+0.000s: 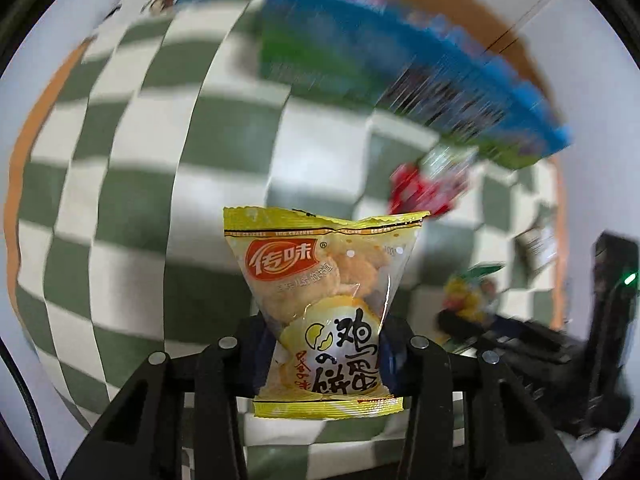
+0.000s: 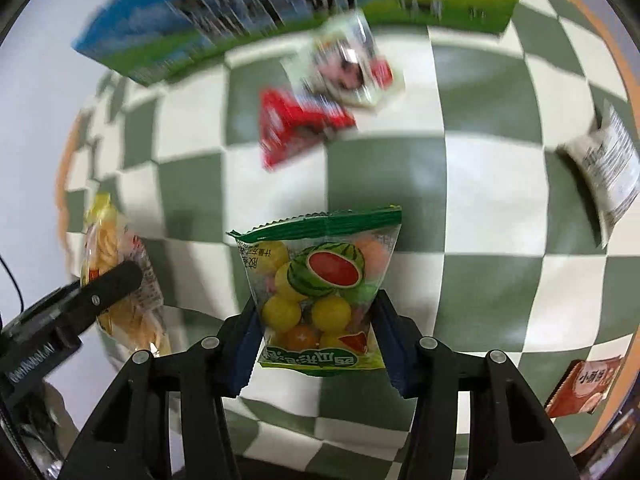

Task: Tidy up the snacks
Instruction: 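Carry both bags into the box and open both tools to release them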

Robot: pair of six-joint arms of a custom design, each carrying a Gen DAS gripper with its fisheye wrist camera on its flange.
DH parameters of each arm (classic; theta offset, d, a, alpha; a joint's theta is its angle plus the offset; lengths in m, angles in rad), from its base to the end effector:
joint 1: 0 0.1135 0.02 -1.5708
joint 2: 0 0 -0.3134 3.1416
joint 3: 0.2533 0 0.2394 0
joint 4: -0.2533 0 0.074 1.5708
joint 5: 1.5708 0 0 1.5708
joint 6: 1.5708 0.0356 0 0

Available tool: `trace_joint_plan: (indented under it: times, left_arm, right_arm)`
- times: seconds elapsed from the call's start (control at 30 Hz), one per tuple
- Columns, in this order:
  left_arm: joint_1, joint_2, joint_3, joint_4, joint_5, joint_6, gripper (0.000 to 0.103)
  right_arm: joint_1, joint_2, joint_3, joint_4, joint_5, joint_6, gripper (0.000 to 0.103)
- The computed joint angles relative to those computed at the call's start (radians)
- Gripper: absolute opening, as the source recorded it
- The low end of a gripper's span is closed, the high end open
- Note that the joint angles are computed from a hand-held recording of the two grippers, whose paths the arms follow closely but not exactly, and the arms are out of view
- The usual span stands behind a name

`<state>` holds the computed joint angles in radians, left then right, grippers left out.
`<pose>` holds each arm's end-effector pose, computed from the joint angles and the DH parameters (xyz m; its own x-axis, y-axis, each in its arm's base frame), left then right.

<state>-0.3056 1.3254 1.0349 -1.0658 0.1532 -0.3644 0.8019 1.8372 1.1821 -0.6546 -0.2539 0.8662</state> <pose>0.1951 -0.0673 0.3019 -0.9876 -0.0577 -0.1457 -0.0253 0.9762 -0.2152 0.2375 0.2584 0.2174 -0.9995 0.0276 0.0177 0.0320 0.9348 0.3538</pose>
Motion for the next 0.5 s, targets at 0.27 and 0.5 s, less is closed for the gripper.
trace_joint_plan:
  times: [0.27,0.5]
  left_arm:
    - [0.128,0.321,0.681,-0.227,0.066,0.206,0.04]
    - [0.093,0.685,1.274,-0.458,-0.048,0.241,0.04]
  right_arm:
    - [-0.134,-0.113,0.19,-0.104,0.003,-0.063,0.055]
    - [-0.291,0.064,0.645,-0.361,0.068,-0.229,0.055]
